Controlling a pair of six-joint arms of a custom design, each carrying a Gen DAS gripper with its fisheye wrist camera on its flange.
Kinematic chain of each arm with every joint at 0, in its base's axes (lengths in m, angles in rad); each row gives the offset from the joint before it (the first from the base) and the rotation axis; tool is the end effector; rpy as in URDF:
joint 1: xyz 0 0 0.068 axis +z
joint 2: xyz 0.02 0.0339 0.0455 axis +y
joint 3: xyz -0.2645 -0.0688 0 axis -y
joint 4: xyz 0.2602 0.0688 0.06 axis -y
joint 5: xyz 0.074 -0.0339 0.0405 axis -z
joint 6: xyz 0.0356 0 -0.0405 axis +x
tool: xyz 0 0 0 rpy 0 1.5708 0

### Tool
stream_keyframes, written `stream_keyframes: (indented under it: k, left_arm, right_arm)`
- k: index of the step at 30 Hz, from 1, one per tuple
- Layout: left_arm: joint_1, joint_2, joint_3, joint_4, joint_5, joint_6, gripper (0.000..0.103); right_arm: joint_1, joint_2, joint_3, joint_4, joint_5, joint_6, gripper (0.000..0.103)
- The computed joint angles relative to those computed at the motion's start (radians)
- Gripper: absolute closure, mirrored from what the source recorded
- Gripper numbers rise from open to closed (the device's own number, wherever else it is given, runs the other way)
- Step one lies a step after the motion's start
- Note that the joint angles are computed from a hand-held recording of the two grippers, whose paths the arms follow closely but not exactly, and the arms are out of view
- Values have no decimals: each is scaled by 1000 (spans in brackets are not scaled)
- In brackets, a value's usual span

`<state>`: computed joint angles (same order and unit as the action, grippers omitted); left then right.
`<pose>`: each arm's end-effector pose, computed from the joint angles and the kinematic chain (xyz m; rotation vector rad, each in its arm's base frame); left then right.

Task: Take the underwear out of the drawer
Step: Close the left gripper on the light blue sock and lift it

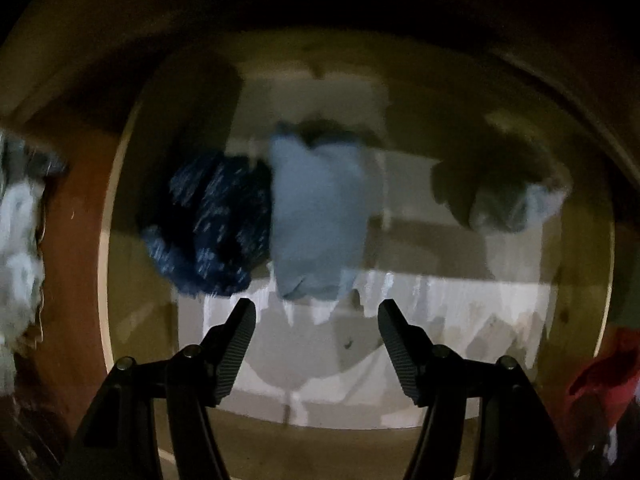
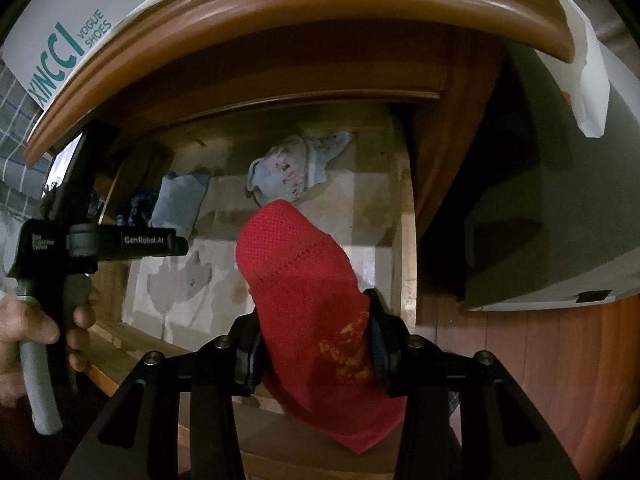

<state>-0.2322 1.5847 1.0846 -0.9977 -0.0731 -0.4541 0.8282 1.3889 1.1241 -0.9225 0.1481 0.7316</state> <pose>0.2816 -0.0639 0.1966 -0.3415 3.0284 0.0675 0.1931 0.2026 0.2622 -0.0935 2.7558 0.2310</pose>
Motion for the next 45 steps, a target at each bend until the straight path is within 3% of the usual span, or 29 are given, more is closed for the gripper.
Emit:
stream_keyframes:
  k: [6, 14, 15, 18, 19, 25, 33, 45]
  left_arm:
    - [-34, 48, 37, 19, -71, 107, 38]
    - [-21, 74, 32, 42, -25, 137, 38]
    - [-20, 77, 35, 40, -26, 138, 40]
    - [-26, 74, 28, 28, -37, 114, 69]
    - [-39, 80, 15, 38, -29, 73, 70]
    - [-5, 52, -11, 46, 1, 59, 85]
    - [41, -1, -56, 50, 22, 96, 92]
    - [56, -193, -113, -102, 74, 95, 94]
  right_arm:
    - [-1, 3, 1, 0, -1, -6, 63]
    - [12, 9, 0, -1, -2, -11, 62]
    - [15, 10, 0, -1, 0, -11, 62]
    - [18, 11, -1, 0, -3, -13, 62]
    - [19, 13, -1, -1, -4, -15, 62]
    - [16, 15, -1, 4, -20, -23, 61]
    - [19, 11, -11, 12, -22, -18, 61]
    - [19, 11, -20, 25, -44, -20, 61]
